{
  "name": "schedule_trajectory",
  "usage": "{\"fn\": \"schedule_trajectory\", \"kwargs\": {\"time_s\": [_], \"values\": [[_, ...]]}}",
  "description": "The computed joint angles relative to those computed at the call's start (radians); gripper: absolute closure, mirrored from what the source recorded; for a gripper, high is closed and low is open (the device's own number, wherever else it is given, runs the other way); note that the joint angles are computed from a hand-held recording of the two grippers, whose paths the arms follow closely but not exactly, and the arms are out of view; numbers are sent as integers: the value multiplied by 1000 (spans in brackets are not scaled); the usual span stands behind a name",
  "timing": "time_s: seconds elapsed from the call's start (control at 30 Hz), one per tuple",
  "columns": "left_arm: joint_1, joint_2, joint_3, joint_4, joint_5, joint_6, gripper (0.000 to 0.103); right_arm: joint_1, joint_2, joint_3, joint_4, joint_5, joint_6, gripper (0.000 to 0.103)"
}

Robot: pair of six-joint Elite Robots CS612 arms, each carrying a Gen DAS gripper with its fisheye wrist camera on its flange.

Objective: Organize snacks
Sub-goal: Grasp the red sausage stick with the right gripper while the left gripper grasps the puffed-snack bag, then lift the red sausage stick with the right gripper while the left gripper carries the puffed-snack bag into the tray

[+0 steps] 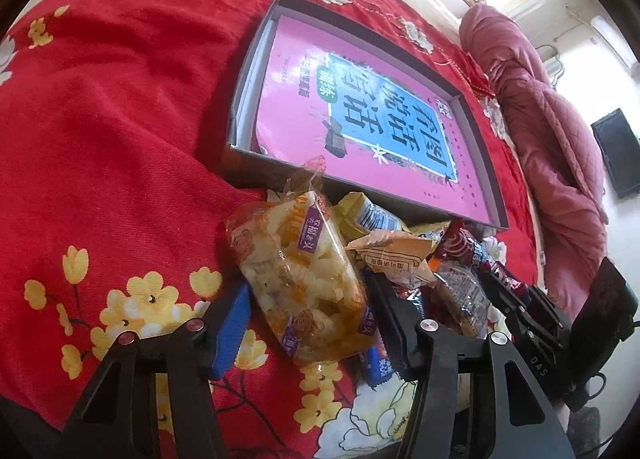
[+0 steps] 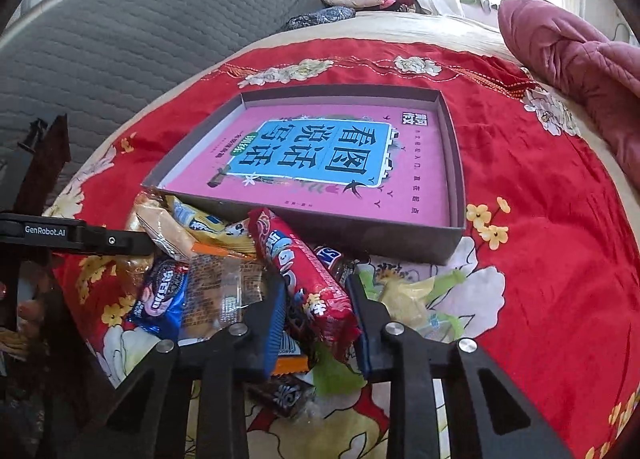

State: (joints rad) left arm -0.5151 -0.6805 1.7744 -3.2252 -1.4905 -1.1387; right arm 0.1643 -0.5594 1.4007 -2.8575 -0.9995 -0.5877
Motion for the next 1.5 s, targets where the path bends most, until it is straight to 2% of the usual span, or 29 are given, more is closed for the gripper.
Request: {"fn": "schedule_trajectory", "kwargs": {"time_s": [0.27,0.37,0.57,0.73,0.97,1.13,1.5], "values": [[-9,-20,22,-3,22,14,48,-9,-15,16,32,34,4,80],[-8,-21,27,-8,15,12,48,-13,-16,9,83,45,-5,80],[-4,-14,24,-10,-12,-1,49,-8,6,-35,158,50,-1,79],[-2,-7,14,1,-24,4,49,-8,19,-50,162,68,13,80],[0,-4,15,-18,-35,2,50,-18,-1,-11,85,109,39,84],[-5,-21,34,-24,-25,-11,50,-30,-12,14,4,162,100,84],[-29,-86,74,5,128,32,50,-44,-2,9,-116,201,259,84]]}}
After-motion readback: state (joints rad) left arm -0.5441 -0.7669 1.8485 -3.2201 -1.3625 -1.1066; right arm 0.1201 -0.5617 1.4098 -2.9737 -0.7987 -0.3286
